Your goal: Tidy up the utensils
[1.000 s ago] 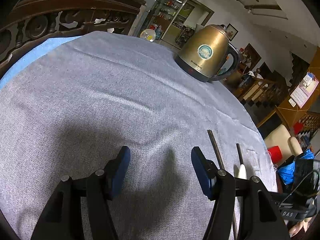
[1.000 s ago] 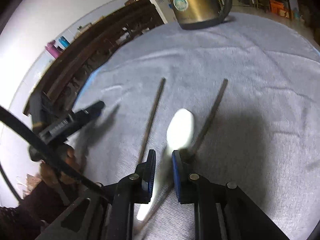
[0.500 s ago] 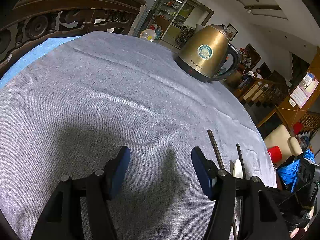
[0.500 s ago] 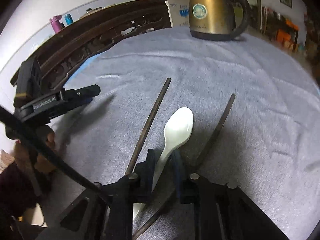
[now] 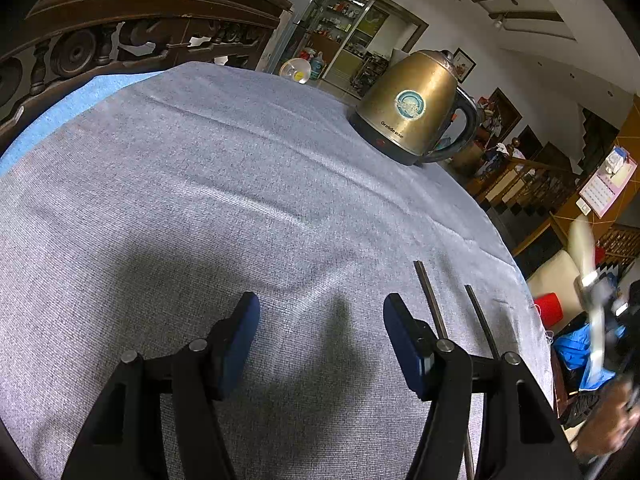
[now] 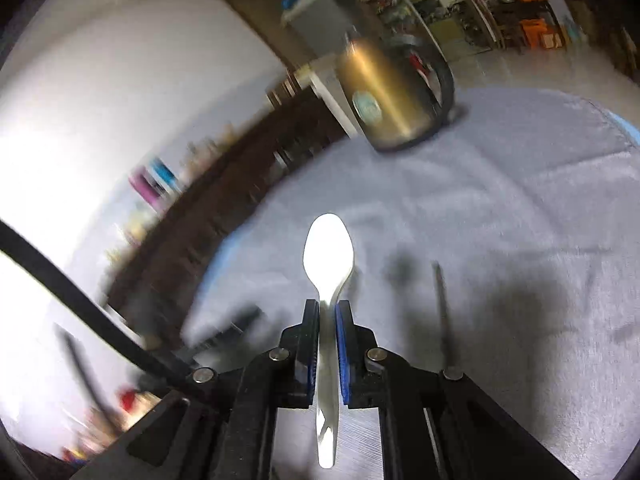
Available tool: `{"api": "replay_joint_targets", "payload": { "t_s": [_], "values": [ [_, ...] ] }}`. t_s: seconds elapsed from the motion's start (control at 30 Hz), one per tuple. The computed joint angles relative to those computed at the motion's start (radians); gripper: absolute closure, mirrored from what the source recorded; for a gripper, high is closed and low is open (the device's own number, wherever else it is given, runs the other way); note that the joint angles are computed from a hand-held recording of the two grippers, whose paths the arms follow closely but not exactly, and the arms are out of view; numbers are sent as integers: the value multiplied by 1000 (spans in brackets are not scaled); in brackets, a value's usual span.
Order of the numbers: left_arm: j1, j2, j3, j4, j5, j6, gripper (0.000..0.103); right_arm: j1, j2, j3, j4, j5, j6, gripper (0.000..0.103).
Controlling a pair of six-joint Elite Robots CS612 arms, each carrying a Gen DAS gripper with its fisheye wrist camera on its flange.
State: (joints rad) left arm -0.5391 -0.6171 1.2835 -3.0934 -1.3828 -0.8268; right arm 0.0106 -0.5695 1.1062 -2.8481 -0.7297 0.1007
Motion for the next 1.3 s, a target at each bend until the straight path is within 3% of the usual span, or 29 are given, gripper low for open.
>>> {"api": "replay_joint_targets", "payload": {
  "t_s": [0.13,0.27,0.33,0.43,0.67,0.97,1.17,1.3],
  "values": [
    [0,0,1,0,0,0,38,-22,31,-51,-125,183,176,93],
    [0,0,0,0,1,0,38,-35,77,-113,-340,246,431,90],
    [0,0,1,-1,1,0,38,-36,90,-143,-385,254,486,90],
    [0,0,1,-1,1,0,38,-36,89,-153,-381,266,479,90],
    [0,1,0,-5,-1,-1,37,-48,71,-99,-311,217,418,90],
    [0,2,0,-10,-3,-1,37,-49,45,-40,-68,116,217,89],
    [0,2,0,-11,-3,-2,37,-56,43,-9,-30,79,204,63],
    [1,3,-1,-13,-4,-3,37,-47,47,-48,93,12,103,60]
  ]
}}
